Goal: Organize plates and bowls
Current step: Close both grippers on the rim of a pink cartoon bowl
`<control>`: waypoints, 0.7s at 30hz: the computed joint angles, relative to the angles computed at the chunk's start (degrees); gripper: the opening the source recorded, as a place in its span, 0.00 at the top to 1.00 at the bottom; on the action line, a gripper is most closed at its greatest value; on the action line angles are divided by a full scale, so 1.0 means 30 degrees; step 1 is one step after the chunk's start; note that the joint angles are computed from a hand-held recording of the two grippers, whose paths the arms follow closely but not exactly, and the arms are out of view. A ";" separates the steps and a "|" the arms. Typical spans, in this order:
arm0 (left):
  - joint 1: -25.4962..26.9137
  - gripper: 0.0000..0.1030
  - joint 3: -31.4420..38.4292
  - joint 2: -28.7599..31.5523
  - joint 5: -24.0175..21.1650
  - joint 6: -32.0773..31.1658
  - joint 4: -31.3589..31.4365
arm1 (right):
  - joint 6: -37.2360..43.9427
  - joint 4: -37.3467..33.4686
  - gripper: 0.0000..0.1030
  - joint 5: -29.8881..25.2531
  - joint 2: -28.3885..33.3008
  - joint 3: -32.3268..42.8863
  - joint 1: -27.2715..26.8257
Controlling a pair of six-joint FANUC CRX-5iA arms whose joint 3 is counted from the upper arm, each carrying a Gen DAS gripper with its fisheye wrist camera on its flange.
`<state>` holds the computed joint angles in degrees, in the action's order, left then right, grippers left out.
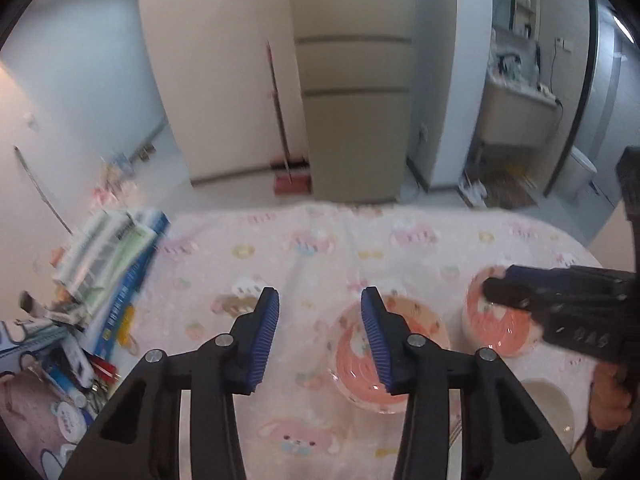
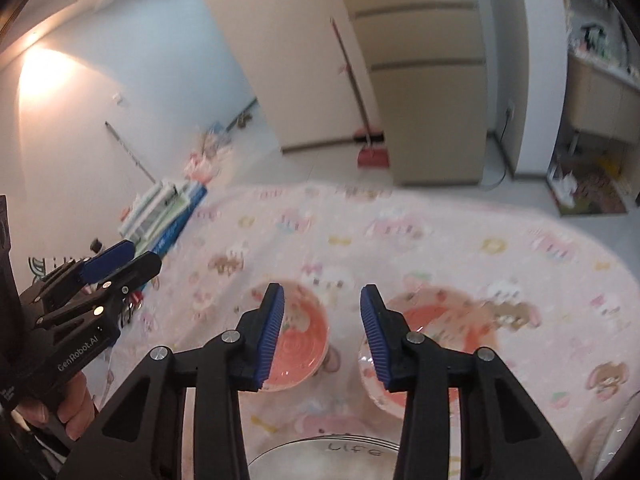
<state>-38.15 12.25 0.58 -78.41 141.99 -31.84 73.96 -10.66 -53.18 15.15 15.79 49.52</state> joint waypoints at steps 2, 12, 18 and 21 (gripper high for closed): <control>0.1021 0.56 -0.0619 0.0025 0.0927 -0.0766 0.1620 | 0.0637 -0.0853 0.64 -0.1085 0.0906 0.0950 -0.0258; 0.4562 0.56 -0.3179 0.0954 0.2937 -0.4189 0.7173 | 0.1897 -0.1990 0.72 -0.3663 0.2878 0.2969 -0.0376; 0.5760 0.63 -0.4597 0.0647 0.4202 -0.5763 0.9264 | 0.1176 -0.1515 0.78 -0.4729 0.4047 0.3810 -0.0072; 0.5968 0.63 -0.5051 0.0735 0.4959 -0.7083 1.0299 | 0.1631 -0.0302 0.84 -0.4749 0.4289 0.3616 0.0623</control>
<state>-20.24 -2.90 2.78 -63.54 120.74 -0.95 78.85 -11.57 -67.42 28.01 26.63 51.39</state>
